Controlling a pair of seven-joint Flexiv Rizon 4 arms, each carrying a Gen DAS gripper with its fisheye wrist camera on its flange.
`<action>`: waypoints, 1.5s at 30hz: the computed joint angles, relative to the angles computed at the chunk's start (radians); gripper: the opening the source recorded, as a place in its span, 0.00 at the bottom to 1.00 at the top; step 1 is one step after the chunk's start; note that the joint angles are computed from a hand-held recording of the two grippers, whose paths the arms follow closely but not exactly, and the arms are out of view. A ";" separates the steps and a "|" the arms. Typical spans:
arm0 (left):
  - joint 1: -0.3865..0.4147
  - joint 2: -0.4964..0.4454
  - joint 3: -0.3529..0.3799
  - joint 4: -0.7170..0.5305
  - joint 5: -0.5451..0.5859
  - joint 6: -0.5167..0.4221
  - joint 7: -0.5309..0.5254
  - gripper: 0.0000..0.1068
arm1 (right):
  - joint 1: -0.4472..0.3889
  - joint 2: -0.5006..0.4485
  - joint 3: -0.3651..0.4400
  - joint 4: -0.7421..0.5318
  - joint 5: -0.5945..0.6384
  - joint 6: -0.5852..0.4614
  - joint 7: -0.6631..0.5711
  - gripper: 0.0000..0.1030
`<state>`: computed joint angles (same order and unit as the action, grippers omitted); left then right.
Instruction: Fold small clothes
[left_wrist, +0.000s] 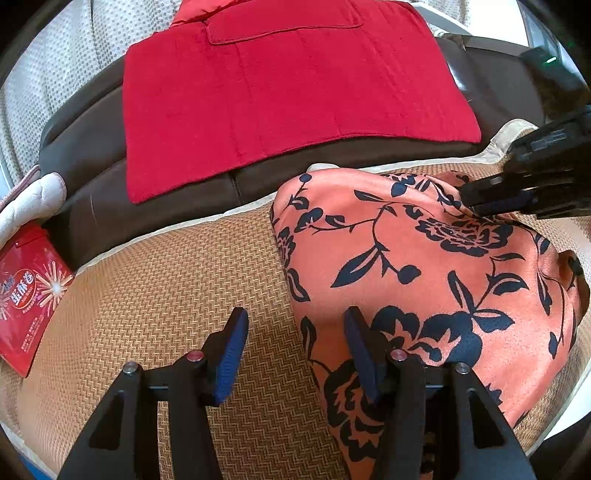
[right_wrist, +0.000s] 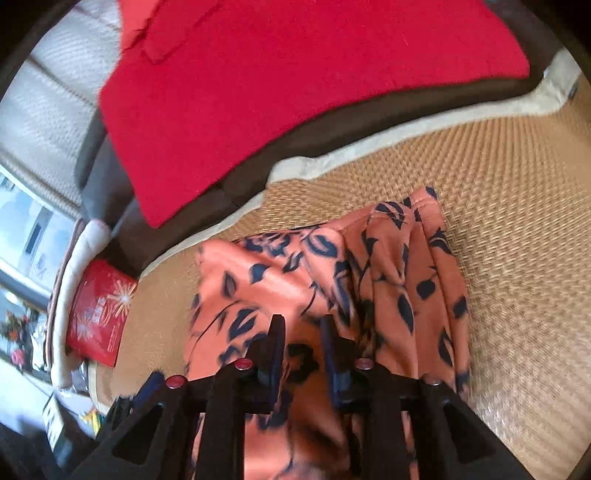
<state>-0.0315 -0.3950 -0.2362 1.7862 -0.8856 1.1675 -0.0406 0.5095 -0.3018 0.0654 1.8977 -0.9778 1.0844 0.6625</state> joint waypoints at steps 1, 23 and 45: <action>-0.001 0.000 0.001 0.001 0.000 0.002 -0.001 0.52 | 0.008 0.016 -0.004 0.011 -0.042 0.017 0.019 0.24; 0.004 -0.021 0.006 -0.045 0.071 -0.002 -0.146 0.60 | -0.081 0.203 0.047 0.214 -0.364 0.014 0.416 0.79; 0.017 -0.025 -0.002 -0.068 0.069 -0.004 -0.183 0.60 | -0.140 0.205 0.098 0.222 -0.363 0.006 0.435 0.79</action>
<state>-0.0141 -0.4205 -0.2381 1.7182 -0.8165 1.1632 -0.2231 0.3694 -0.0966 0.1635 2.1198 -1.3404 1.0905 1.0977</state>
